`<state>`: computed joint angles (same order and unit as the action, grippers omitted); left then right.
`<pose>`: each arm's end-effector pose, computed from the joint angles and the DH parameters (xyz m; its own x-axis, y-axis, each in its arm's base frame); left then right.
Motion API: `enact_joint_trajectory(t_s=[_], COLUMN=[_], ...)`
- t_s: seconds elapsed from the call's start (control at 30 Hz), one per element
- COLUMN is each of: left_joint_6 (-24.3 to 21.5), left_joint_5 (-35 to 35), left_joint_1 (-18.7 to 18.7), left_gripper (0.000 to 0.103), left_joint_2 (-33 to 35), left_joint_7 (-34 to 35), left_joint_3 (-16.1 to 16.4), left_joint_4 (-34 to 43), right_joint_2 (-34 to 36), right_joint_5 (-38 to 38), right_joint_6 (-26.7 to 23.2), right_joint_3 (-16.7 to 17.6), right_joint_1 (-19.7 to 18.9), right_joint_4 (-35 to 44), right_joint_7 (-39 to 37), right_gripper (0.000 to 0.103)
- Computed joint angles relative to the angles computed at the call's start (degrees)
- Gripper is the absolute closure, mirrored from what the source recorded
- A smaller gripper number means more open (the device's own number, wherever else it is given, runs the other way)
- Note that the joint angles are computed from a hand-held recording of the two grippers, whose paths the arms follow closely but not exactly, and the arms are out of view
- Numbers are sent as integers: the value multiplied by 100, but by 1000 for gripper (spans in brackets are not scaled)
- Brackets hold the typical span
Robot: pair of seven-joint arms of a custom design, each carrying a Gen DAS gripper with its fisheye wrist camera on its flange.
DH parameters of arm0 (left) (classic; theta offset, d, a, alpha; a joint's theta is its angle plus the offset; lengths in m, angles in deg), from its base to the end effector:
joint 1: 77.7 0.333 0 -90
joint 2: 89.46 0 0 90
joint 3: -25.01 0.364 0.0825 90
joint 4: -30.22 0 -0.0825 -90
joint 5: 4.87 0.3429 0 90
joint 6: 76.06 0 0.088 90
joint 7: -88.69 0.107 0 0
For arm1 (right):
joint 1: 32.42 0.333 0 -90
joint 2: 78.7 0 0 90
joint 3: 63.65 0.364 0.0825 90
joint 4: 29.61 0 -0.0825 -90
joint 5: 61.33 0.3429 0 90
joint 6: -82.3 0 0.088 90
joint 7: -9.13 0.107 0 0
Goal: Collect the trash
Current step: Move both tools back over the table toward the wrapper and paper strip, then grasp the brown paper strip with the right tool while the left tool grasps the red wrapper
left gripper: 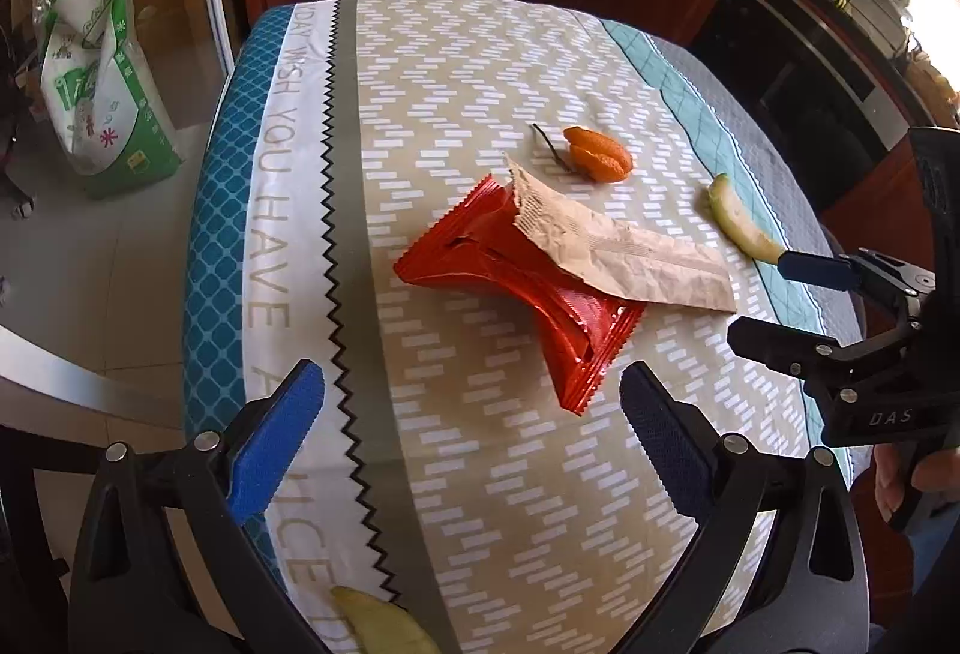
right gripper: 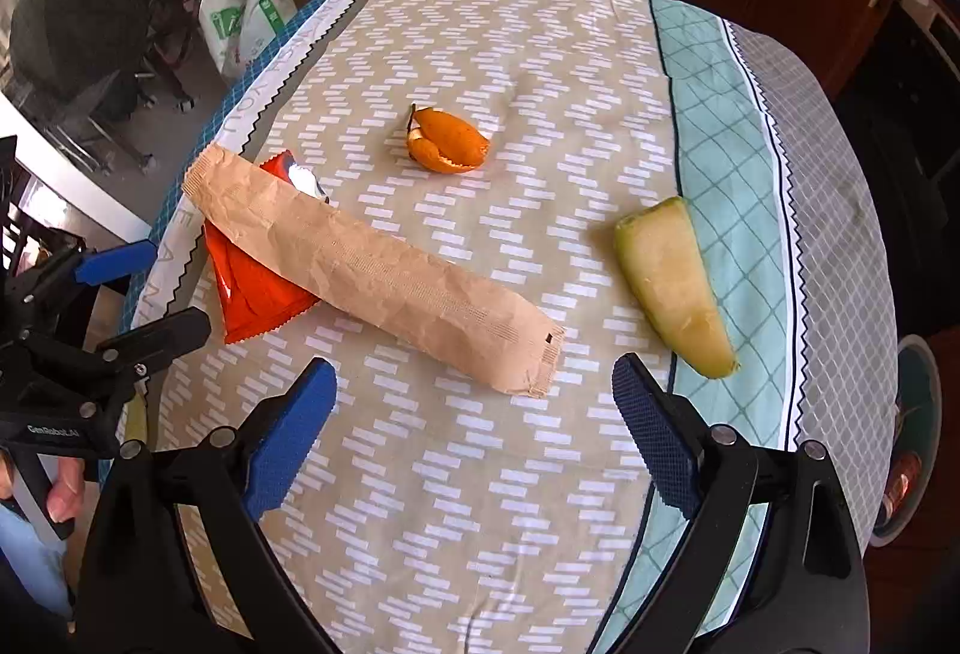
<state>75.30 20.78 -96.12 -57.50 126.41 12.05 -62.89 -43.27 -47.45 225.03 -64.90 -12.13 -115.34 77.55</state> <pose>0.6216 -0.3525 0.4186 0.0386 -0.9821 0.1841 -0.8821 -0.1201 -0.4554 0.6943 0.2424 0.4077 0.5311 -0.8458 -0.0507 -0.7879 -0.4710 -0.3967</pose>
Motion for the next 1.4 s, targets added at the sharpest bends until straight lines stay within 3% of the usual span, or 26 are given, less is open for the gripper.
enact_joint_trajectory(t_s=[0.3, 0.4, 0.47, 0.5, 0.57, 0.67, 0.83, 1.27, 1.33, 1.4], left_joint_6=[269, 232, 191, 167, 120, 77, 7, -1047, -1053, -1112], left_joint_5=[-394, -411, -420, -421, -408, -388, -441, -159, -44, 36], left_joint_1=[287, 269, 243, 227, 177, 109, 42, -516, -612, -675], left_gripper=[4, 4, 4, 4, 4, 4, 4, 4, 19, 51], left_joint_2=[58, 112, 158, 181, 219, 270, 443, 1358, 1446, 1518], left_joint_7=[130, 177, 195, 202, 184, 108, 17, -65, -121, -110], left_joint_3=[-173, -167, -159, -154, -127, -85, -99, 262, 353, 385], left_joint_4=[-123, -22, 72, 119, 198, 289, 543, 2205, 2360, 2524], right_joint_2=[578, 703, 735, 687, 591, 446, 244, -224, -289, -303], right_joint_5=[-476, -404, -348, -329, -268, -45, 618, 1477, 1573, 1637], right_joint_6=[-366, -544, -615, -470, -368, -268, -374, -423, -378, -403], right_joint_3=[-93, -63, -49, -55, -40, 36, 227, 369, 350, 329], right_joint_1=[230, 201, 170, 170, 138, -1, -383, -912, -965, -1023], right_joint_4=[798, 981, 1012, 902, 739, 551, 382, -235, -352, -394], right_joint_7=[-246, -204, -170, -165, -176, -182, -90, -369, -388, -384], right_gripper=[15, 25, 50, 53, 83, 98, 100, 100, 100, 100])
